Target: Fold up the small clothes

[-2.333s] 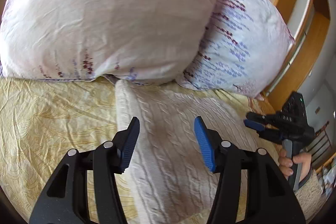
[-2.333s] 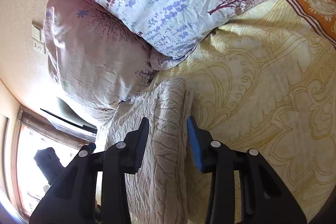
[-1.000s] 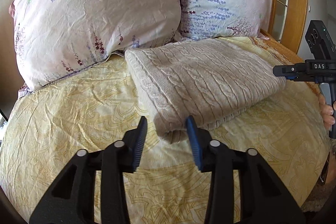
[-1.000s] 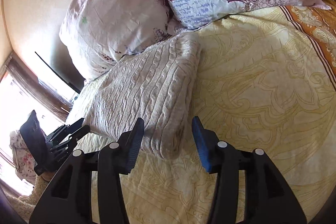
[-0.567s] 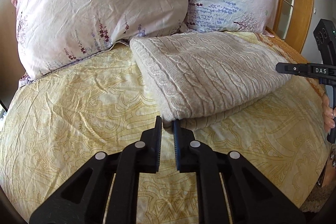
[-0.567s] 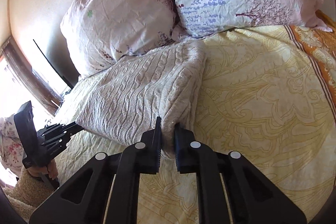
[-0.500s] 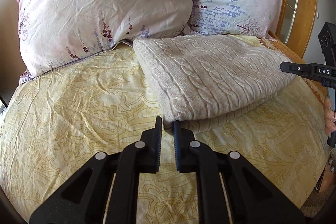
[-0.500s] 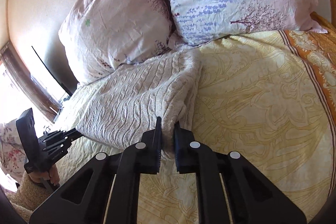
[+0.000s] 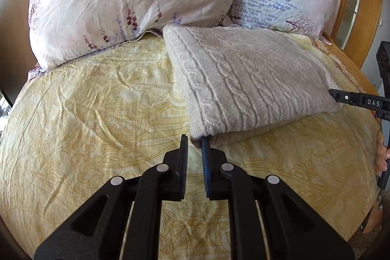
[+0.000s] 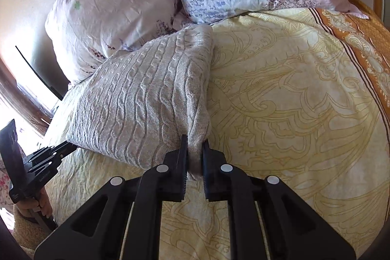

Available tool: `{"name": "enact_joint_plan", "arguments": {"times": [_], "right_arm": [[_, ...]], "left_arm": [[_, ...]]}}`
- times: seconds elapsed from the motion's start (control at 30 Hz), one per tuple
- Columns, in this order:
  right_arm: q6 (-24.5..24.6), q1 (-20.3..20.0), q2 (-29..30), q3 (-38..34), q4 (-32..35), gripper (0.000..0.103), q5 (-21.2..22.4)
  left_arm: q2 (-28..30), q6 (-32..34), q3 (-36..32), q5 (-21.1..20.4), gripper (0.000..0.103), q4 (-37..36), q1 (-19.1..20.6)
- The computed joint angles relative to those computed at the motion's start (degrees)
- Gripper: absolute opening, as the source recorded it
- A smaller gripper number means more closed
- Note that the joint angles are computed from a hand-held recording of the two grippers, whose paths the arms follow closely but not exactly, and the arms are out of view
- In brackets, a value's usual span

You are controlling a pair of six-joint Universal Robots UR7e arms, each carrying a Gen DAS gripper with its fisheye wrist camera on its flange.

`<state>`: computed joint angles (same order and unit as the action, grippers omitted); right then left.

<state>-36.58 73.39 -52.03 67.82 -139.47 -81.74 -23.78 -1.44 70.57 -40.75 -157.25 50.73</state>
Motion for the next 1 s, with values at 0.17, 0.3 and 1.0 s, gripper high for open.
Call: {"name": "enact_joint_plan", "arguments": {"times": [0.17, 0.3, 1.0], "right_arm": [[0.09, -0.88, -3.44, 4.09, -6.57, 0.032, 7.28], [-4.07, 0.92, -3.41, 5.69, -8.14, 0.031, 7.01], [-6.79, 3.89, 0.81, 4.85, -10.94, 0.033, -8.19]], "left_arm": [[-1.96, 4.93, 4.47, -0.87, 0.071, -14.49, -2.59], [2.38, 4.53, -3.28, -5.02, 0.075, -14.15, -2.55], [14.81, -1.09, -21.74, 2.75, 0.072, 7.17, -0.94]]}}
